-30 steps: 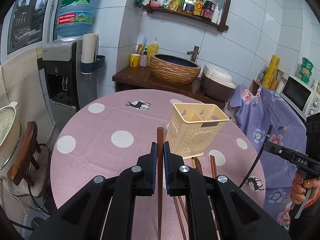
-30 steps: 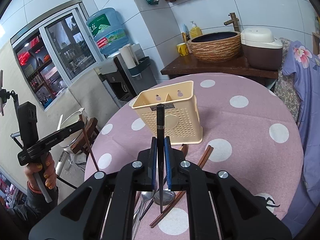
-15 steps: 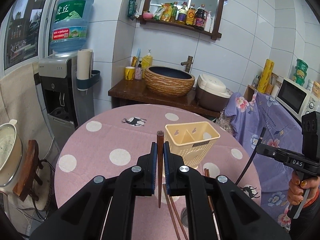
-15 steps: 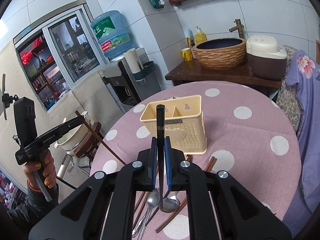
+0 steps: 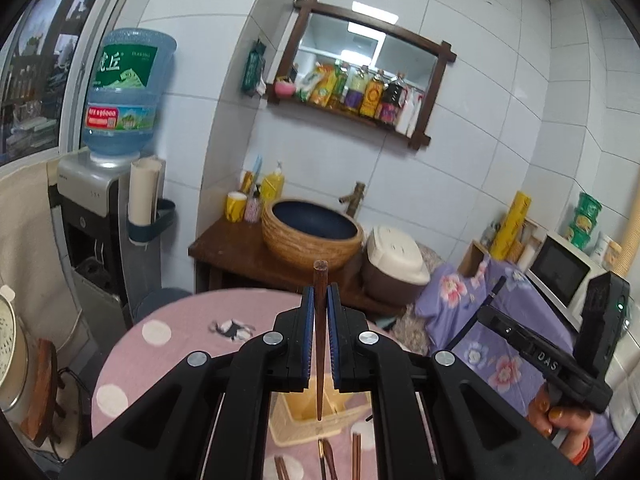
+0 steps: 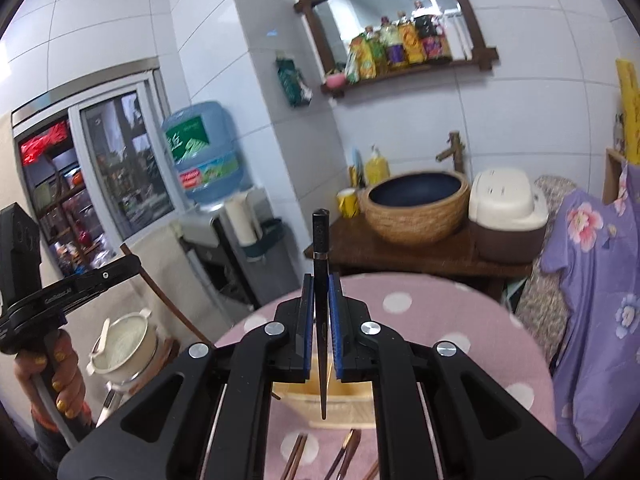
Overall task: Organize utensils
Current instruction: 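Lower both chopsticks into the cream holder and open both grippers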
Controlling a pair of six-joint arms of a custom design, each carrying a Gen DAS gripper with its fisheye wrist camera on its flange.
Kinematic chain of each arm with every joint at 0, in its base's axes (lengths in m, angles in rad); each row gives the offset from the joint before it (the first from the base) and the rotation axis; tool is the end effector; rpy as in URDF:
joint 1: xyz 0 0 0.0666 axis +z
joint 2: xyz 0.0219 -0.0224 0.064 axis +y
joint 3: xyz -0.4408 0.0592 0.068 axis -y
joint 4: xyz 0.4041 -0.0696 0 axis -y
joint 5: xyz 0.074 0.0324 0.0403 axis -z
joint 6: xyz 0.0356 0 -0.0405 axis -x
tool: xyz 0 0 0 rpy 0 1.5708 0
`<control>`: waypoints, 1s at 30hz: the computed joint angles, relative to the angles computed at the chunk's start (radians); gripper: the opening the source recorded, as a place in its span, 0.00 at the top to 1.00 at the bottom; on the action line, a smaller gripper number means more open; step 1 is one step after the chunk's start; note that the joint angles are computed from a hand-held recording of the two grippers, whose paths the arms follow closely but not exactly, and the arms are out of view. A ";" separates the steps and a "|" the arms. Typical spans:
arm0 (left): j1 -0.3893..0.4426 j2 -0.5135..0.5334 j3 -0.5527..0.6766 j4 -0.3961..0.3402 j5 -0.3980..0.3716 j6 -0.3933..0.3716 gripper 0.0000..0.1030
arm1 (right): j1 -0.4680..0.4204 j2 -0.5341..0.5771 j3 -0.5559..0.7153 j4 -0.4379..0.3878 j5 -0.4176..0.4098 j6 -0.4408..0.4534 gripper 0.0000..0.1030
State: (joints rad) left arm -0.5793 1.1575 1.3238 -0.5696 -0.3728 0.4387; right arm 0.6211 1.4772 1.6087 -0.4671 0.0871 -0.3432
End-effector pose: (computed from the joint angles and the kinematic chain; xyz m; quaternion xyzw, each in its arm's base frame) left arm 0.3451 -0.2107 0.5863 -0.0443 0.8251 -0.1289 0.5483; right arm 0.4512 0.3186 0.5926 -0.0878 0.8101 0.2368 0.5290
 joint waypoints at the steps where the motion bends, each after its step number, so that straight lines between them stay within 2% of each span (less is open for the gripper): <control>1: -0.002 0.015 0.010 0.012 -0.020 -0.005 0.93 | 0.003 0.013 0.014 0.006 0.029 0.010 0.92; 3: -0.008 0.049 0.015 0.036 -0.072 -0.017 0.93 | 0.008 0.043 0.034 0.009 0.069 0.026 0.92; 5: -0.005 0.077 0.011 0.044 -0.076 -0.017 0.93 | 0.010 0.073 0.039 0.012 0.081 0.027 0.92; 14: 0.020 0.158 -0.078 0.046 -0.015 0.054 0.93 | 0.015 0.144 -0.017 0.011 0.067 0.005 0.92; 19: 0.027 0.183 -0.098 0.041 -0.002 0.066 0.93 | 0.016 0.156 -0.043 0.012 0.062 0.006 0.92; 22: 0.023 0.181 -0.112 0.065 -0.030 0.053 0.92 | 0.014 0.161 -0.051 0.016 0.062 0.000 0.92; 28: 0.027 0.179 -0.108 0.060 -0.004 0.058 0.92 | 0.005 0.156 -0.065 0.041 0.043 -0.026 0.92; 30: 0.027 0.172 -0.117 0.066 0.006 0.055 0.88 | 0.008 0.151 -0.076 0.056 0.041 -0.017 0.85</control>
